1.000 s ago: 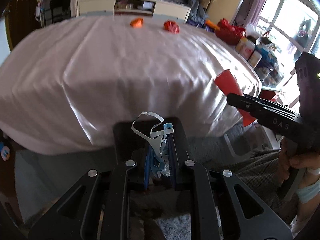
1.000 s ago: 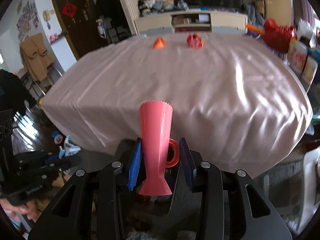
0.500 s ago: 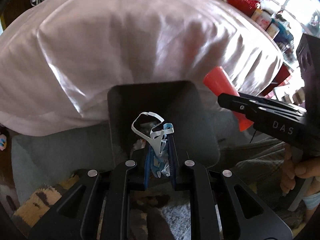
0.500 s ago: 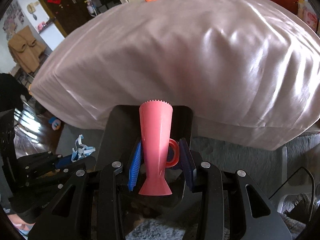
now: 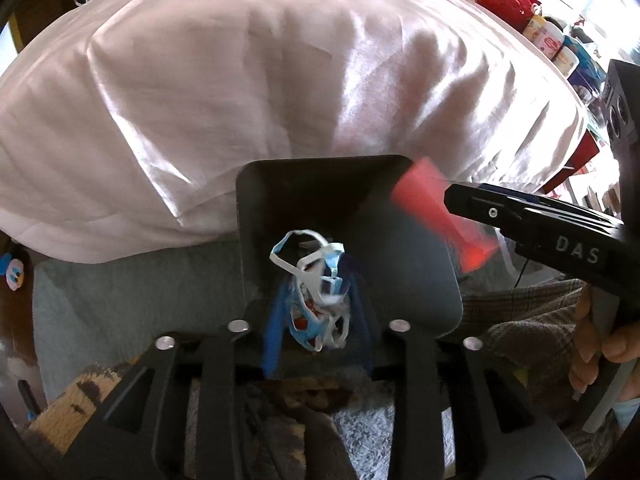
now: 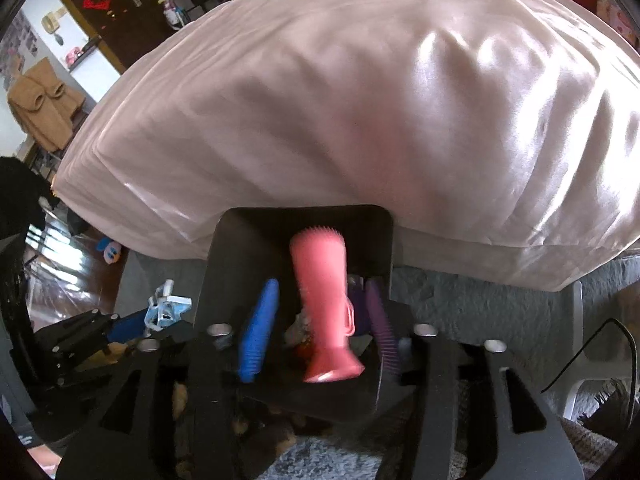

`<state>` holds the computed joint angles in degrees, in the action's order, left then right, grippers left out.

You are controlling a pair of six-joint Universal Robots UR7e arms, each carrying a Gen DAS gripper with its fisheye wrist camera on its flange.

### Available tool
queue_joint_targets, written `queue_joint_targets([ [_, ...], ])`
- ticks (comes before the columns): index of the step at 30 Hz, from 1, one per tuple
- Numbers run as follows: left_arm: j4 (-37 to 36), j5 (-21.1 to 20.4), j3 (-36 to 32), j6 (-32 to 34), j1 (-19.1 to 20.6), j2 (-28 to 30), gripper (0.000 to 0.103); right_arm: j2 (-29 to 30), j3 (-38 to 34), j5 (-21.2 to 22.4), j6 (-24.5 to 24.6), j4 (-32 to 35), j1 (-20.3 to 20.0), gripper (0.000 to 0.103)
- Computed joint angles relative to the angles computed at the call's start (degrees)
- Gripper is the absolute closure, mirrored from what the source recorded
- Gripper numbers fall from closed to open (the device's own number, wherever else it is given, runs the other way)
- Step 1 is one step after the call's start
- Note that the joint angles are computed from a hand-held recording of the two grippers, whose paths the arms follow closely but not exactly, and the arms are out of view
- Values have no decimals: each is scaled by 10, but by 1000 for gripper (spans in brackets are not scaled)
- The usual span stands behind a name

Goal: Collect trash
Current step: 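Lower the wrapper and pink cup into the black bin and open both tools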

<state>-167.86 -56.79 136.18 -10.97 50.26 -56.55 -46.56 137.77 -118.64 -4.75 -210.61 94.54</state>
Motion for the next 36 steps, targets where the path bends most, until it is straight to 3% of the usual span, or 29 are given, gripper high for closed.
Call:
queue_joint_targets([
  [4, 0, 15, 2, -9, -5, -3, 51, -6, 4, -3, 2, -16, -3, 38],
  [9, 0, 49, 9, -26, -23, -16, 23, -21, 18, -14, 4, -38, -2, 9],
  [12, 3, 64, 11, -32, -37, -29, 9, -40, 22, -23, 1, -39, 6, 4],
  [20, 43, 72, -13, -31, -54, -94, 8, -128, 23, -31, 16, -12, 25, 4],
  [26, 48, 93, -62, 10, -54, -118, 8, -196, -11, -48, 8, 39, 39, 4],
  [30, 57, 108, -109, 40, -51, -108, 8, -217, -52, -67, -6, 80, 45, 4],
  [36, 40, 120, -196, 111, -37, -57, 8, -193, -133, -96, -45, 108, 51, 4],
])
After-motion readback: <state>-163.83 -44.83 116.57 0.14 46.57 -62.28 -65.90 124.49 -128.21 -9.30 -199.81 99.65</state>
